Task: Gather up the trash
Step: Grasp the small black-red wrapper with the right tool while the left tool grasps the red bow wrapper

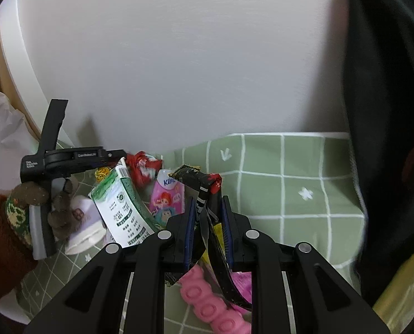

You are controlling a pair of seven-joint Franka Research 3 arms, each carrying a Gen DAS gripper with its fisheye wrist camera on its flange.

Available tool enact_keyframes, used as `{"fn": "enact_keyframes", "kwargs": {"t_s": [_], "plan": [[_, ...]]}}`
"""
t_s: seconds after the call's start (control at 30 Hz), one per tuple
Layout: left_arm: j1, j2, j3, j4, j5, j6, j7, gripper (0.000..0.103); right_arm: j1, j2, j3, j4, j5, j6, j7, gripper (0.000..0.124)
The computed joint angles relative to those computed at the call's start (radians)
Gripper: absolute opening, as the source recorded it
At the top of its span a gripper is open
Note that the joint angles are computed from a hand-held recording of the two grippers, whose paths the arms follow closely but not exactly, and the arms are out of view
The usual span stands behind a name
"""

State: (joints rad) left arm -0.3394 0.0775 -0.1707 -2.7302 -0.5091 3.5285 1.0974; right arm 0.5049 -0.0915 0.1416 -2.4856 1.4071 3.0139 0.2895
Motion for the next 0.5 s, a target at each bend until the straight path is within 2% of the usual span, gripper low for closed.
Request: {"fn": "enact_keyframes", "kwargs": {"t_s": [0.03,0.07,0.13,0.27,0.4,0.5], "plan": [[0.019,-0.008,-0.014,-0.013,0.058,0.016,-0.041,0.016,0.004,-0.003,0.004,-0.005,0.018,0.011,-0.007,0.018],[0.004,-0.022,-0.014,-0.024,0.045,0.03,-0.026,0.014,0.004,-0.017,0.002,-0.016,0.028,0.015,-0.009,0.018],[-0.015,-0.059,-0.039,-0.046,-0.012,0.057,0.02,0.011,0.007,-0.033,0.002,-0.029,0.044,0.026,-0.011,0.018],[-0.022,-0.13,-0.126,-0.063,-0.193,0.074,0.169,0.003,0.019,-0.065,0.005,-0.057,0.038,0.058,0.016,0.018],[0.001,-0.188,-0.213,-0.084,-0.305,0.088,0.27,0.001,0.047,-0.082,0.012,-0.071,0.065,0.103,0.005,0.018],[0.024,-0.203,-0.264,-0.049,-0.398,0.077,0.364,0.001,0.064,-0.089,0.011,-0.073,0.102,0.13,-0.022,0.018]]}}
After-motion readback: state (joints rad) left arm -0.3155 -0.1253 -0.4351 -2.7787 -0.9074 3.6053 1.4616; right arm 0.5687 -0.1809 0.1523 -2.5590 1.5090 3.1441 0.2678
